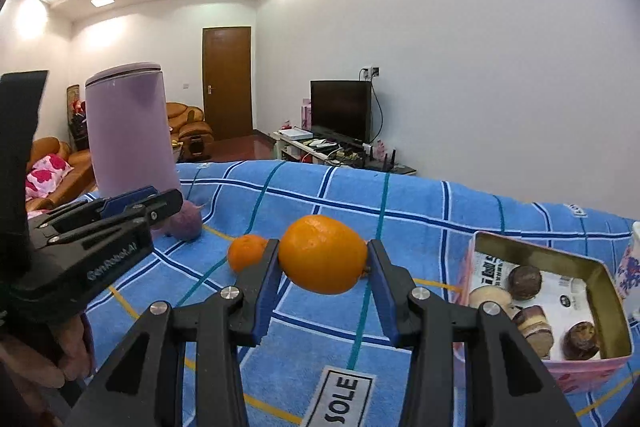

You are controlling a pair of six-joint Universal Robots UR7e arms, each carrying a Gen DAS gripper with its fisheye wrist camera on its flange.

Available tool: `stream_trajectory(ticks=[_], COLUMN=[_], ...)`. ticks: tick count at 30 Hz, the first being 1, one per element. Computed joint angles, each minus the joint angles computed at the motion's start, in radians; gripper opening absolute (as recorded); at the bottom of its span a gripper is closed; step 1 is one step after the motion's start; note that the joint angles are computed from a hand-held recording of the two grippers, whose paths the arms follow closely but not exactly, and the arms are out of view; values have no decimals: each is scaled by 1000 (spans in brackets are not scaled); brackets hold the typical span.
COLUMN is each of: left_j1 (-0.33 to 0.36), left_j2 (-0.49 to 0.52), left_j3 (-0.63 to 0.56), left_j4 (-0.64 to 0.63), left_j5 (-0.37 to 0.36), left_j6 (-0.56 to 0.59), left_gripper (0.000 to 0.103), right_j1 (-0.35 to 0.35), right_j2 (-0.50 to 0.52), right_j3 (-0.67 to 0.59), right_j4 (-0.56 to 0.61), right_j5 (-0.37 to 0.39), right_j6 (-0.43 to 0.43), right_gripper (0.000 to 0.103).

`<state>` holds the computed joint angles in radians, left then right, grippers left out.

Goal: Organize fruits
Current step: 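Hold the orange and tan fruit raised above the bedspread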

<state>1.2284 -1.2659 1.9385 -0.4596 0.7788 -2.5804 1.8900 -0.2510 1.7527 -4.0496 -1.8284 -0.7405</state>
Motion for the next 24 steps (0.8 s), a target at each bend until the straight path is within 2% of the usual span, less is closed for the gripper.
stream_trajectory(ticks=[7,24], left_j1=[-15,-28], left_j2=[15,33], left_j3=[15,16], left_j4=[-71,-83], left_j5=[-47,-69], left_j6=[78,82], left_gripper=[28,28], right_j1=[-1,-1], right_j2=[-2,-1], right_j3=[10,25], right_j4=[-17,-62], right_j5=[-9,-13], right_j6=[1,-12], right_gripper=[45,45])
